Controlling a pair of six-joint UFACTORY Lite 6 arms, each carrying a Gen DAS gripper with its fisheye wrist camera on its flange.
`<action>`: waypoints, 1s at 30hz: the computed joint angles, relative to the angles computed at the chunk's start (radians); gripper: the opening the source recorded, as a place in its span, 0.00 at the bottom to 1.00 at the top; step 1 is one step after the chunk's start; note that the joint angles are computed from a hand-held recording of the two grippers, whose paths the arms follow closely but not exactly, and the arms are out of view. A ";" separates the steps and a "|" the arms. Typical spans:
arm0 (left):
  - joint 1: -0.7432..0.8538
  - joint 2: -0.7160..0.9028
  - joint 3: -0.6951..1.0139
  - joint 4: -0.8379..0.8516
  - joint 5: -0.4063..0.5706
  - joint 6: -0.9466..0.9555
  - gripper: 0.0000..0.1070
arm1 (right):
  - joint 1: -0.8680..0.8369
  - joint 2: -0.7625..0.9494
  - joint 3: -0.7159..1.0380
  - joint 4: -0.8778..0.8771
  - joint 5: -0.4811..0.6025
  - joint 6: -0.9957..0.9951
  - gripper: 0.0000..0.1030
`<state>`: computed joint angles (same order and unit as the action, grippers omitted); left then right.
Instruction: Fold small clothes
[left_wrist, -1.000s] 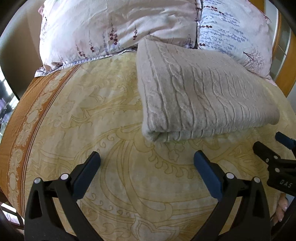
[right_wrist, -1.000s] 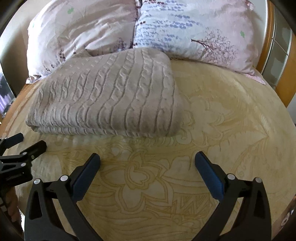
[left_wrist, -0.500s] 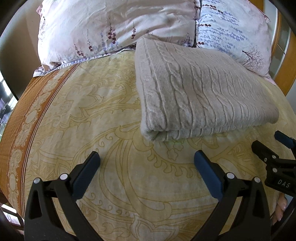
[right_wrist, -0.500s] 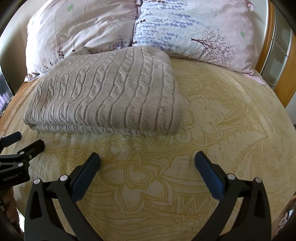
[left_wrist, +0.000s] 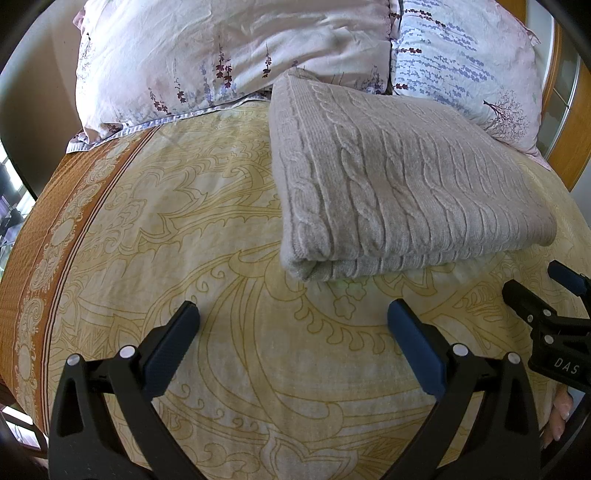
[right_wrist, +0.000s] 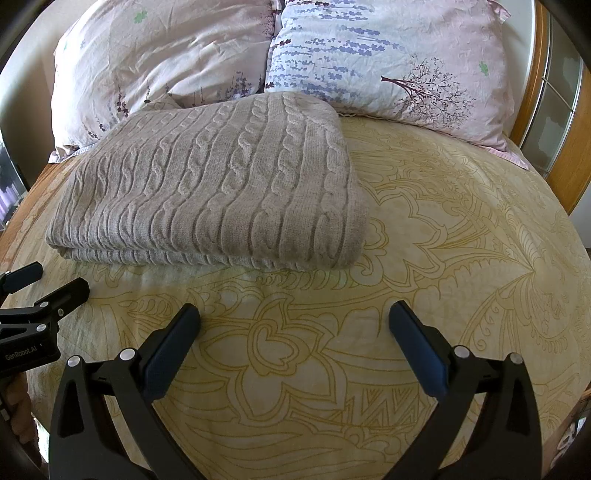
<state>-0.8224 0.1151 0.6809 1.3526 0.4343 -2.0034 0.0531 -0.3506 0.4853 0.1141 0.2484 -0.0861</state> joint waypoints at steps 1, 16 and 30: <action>0.000 0.000 0.000 0.000 0.000 0.000 0.95 | 0.000 -0.002 -0.001 0.000 0.000 0.000 0.99; 0.000 0.001 0.000 0.002 0.000 -0.002 0.95 | 0.001 -0.001 -0.001 -0.004 -0.002 0.006 0.99; 0.001 0.002 0.002 0.001 -0.001 0.000 0.95 | 0.002 -0.003 -0.004 -0.007 -0.003 0.010 0.99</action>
<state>-0.8214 0.1170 0.6825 1.3532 0.4329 -2.0032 0.0548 -0.3540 0.4808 0.1073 0.2459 -0.0761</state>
